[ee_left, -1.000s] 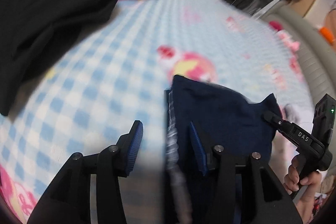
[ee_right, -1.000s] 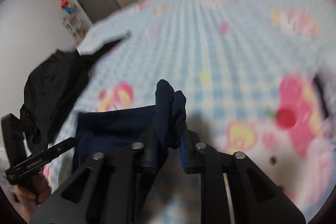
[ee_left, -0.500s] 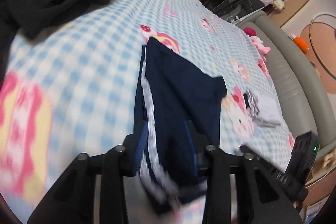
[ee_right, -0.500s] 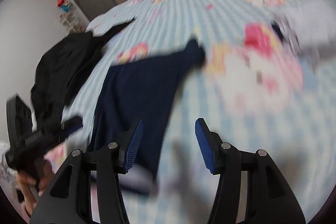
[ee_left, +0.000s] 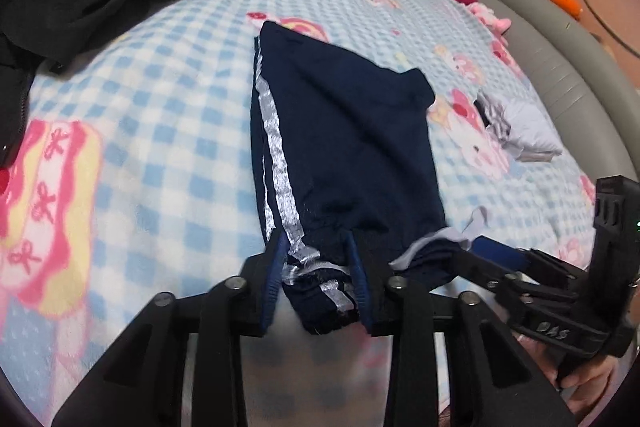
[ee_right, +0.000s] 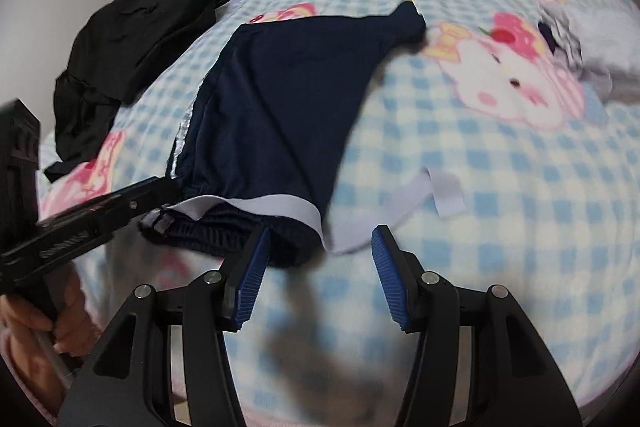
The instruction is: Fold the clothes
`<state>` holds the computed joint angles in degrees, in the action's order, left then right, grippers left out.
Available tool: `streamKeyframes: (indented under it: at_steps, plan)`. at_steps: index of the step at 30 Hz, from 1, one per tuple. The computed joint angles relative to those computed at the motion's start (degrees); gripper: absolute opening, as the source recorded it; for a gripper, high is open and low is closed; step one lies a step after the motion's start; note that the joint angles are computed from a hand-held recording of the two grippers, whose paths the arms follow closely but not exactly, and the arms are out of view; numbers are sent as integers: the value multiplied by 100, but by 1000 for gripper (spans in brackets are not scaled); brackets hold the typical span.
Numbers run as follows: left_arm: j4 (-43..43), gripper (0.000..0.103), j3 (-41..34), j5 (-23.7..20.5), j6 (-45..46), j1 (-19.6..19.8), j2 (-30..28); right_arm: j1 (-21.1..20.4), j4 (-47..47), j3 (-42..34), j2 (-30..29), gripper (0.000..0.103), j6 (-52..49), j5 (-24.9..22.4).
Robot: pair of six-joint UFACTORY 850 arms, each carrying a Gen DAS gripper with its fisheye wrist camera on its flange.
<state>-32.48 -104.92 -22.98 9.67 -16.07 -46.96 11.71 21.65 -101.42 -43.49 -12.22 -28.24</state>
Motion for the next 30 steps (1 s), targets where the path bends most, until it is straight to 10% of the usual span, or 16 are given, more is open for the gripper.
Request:
streamKeyframes:
  at_steps: [11,19,23,30]
  plan:
    - [2084,40,447,55,-963,-180,400,175,-1273,-252,-190,63,948,-211]
    - [1410,40,452,94,-598,-32,369,55,-959,-311,-218,63,1156,-216]
    - [772,11,190,71,31,-18,169,75,-954,-427,-302,63,1040,-322]
    - [-244,6,988,759,952,-122,805,122,-1363,-104,-59,63,1330,69]
